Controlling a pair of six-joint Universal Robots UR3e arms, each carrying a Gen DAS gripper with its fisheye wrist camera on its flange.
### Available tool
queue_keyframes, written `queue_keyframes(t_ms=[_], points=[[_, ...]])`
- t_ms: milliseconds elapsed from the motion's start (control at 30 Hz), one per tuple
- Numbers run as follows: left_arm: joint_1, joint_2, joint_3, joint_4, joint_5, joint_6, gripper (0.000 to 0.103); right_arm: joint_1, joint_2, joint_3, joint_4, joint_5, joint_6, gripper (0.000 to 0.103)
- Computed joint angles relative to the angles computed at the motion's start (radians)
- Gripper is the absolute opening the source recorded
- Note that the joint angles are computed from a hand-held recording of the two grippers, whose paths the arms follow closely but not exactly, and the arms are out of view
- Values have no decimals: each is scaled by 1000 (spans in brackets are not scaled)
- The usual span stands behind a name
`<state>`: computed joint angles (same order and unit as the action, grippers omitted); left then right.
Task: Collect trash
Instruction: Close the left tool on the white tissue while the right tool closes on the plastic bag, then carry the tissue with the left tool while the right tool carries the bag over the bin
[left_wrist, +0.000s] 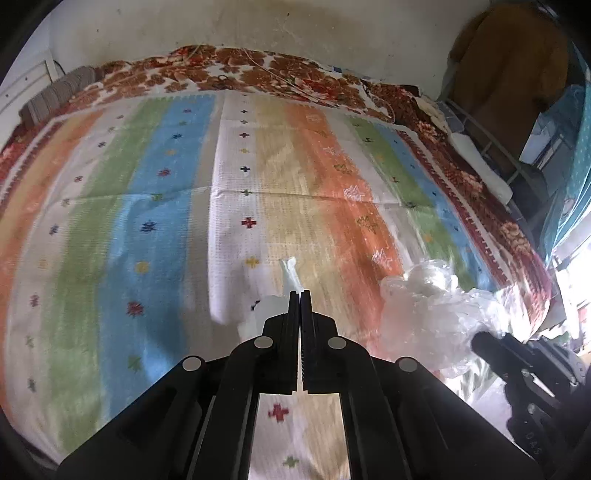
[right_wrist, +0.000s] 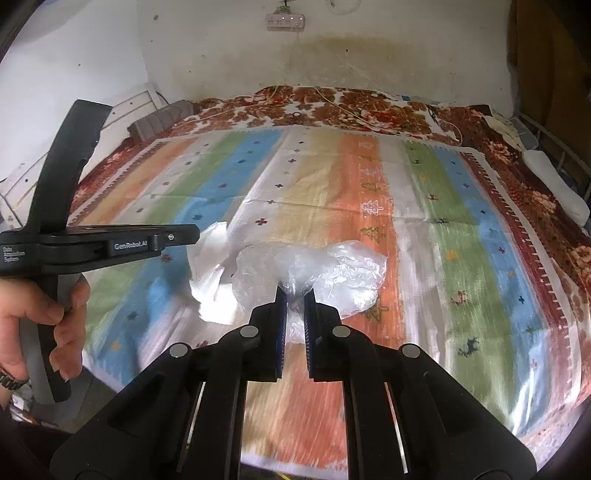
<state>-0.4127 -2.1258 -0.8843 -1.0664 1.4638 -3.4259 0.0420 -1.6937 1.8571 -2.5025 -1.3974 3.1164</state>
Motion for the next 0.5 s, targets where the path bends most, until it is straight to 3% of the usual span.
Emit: queue_keyframes(t_ms=[500], points=[[-50, 283, -242, 53, -32, -47, 0, -38, -320, 73, 218, 101, -18, 7]])
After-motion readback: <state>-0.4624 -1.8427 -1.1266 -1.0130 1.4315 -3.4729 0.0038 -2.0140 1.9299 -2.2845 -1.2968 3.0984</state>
